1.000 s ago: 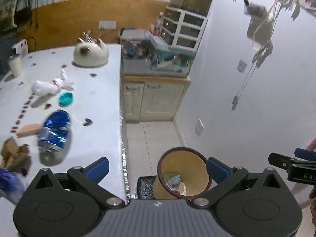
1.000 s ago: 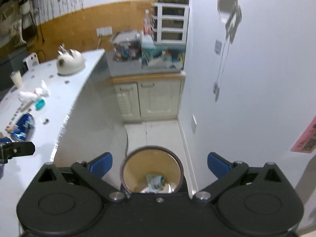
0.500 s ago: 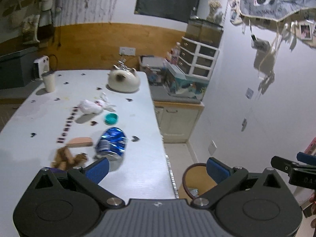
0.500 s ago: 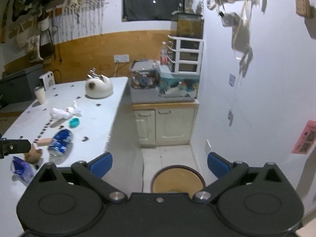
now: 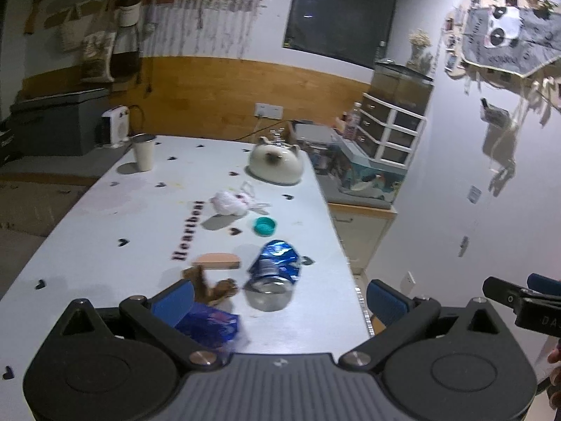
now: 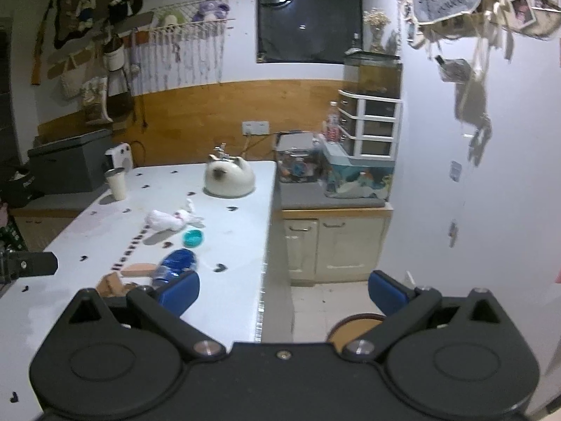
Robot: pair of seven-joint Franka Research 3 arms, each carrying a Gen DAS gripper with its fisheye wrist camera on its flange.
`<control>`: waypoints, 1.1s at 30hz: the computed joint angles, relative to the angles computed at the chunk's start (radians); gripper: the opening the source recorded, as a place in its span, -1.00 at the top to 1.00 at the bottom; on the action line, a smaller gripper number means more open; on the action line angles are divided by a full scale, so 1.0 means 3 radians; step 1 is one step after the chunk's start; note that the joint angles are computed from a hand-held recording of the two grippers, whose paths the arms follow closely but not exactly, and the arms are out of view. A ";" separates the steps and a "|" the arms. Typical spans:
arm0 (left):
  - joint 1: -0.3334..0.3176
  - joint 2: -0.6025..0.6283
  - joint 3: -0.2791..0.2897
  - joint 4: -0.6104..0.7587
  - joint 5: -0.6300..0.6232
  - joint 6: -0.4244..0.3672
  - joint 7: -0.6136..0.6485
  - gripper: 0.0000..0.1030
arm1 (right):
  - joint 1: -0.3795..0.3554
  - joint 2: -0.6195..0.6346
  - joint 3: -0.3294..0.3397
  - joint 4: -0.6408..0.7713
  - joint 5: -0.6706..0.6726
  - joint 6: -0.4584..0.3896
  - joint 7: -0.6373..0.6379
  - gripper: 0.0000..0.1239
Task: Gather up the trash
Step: 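Lift both tools away from the wastebasket back toward the table, then grasp the blue tissue packet with the left tool while the right tool grasps the crushed blue can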
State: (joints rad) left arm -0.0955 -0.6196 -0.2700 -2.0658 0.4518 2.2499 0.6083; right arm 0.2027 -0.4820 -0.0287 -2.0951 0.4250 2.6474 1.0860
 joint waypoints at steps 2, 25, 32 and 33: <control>-0.0002 -0.0095 0.0053 -0.0085 -0.0032 -0.0018 -0.0007 -1.00 | 0.0039 0.0003 0.0036 -0.0008 0.0020 0.0016 0.0018 -0.66; 0.0067 -0.0458 0.0760 -0.1077 -0.1338 0.0563 -0.0601 -0.90 | 0.0532 0.1507 0.0528 0.0626 -0.0678 0.0365 -0.0054 -0.66; 0.0092 -0.0303 0.0884 -0.1301 -0.1674 0.0826 -0.0656 -0.70 | 0.0613 0.1566 0.0535 0.0646 -0.0405 0.0083 -0.0338 -0.66; 0.0101 -0.0284 0.0895 -0.1333 -0.1710 0.0849 -0.0662 -0.64 | 0.0630 0.1530 0.0540 0.0607 -0.0323 0.0054 -0.0469 -0.66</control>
State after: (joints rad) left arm -0.0651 -0.7049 -0.0016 -2.4658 -0.0613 2.5047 0.4097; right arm 0.3917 -0.0229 0.1332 -1.9131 0.3282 2.6638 0.9455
